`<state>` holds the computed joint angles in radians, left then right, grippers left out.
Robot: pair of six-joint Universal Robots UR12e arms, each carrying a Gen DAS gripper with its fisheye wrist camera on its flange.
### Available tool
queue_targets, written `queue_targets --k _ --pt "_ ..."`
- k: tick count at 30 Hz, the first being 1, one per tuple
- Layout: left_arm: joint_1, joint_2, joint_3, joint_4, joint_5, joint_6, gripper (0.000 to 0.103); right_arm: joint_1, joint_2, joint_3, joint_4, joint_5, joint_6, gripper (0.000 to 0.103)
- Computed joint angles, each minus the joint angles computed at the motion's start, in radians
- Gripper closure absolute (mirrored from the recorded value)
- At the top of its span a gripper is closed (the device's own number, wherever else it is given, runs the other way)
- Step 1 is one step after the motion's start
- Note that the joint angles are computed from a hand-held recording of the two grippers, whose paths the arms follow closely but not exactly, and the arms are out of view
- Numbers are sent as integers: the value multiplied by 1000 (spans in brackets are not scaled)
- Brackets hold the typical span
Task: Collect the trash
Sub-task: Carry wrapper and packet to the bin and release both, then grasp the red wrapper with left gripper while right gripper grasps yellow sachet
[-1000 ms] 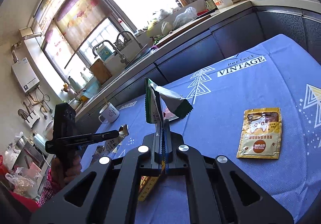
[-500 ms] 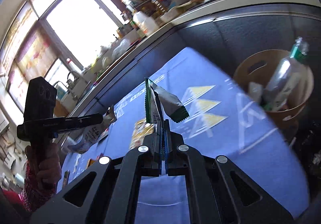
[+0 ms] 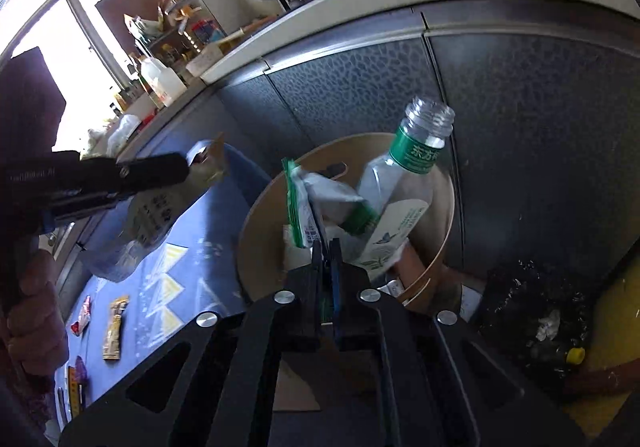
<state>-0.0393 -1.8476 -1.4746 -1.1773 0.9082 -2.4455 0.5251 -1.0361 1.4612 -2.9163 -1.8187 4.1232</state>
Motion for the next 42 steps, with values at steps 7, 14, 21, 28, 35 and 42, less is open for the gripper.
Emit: queue_targets --k 7,14,21,28,35,42 --pt "7 2 -13 30 4 -75 76 24 -14 36 -109 -82 53 72" --pt "127 101 -119 -46 -108 23 76 58 -1 14 -216 -44 55 72" --pt "277 215 -250 -111 -89 199 76 87 69 -144 -136 78 -15 72" --pt "482 237 -265 -119 -121 163 76 116 187 -372 -10 221 -99 72" --pt "636 175 -246 121 -88 -157 67 147 286 -567 147 255 -126 72" --pt "662 86 -185 144 -92 -267 58 145 291 -563 181 237 -84 72"
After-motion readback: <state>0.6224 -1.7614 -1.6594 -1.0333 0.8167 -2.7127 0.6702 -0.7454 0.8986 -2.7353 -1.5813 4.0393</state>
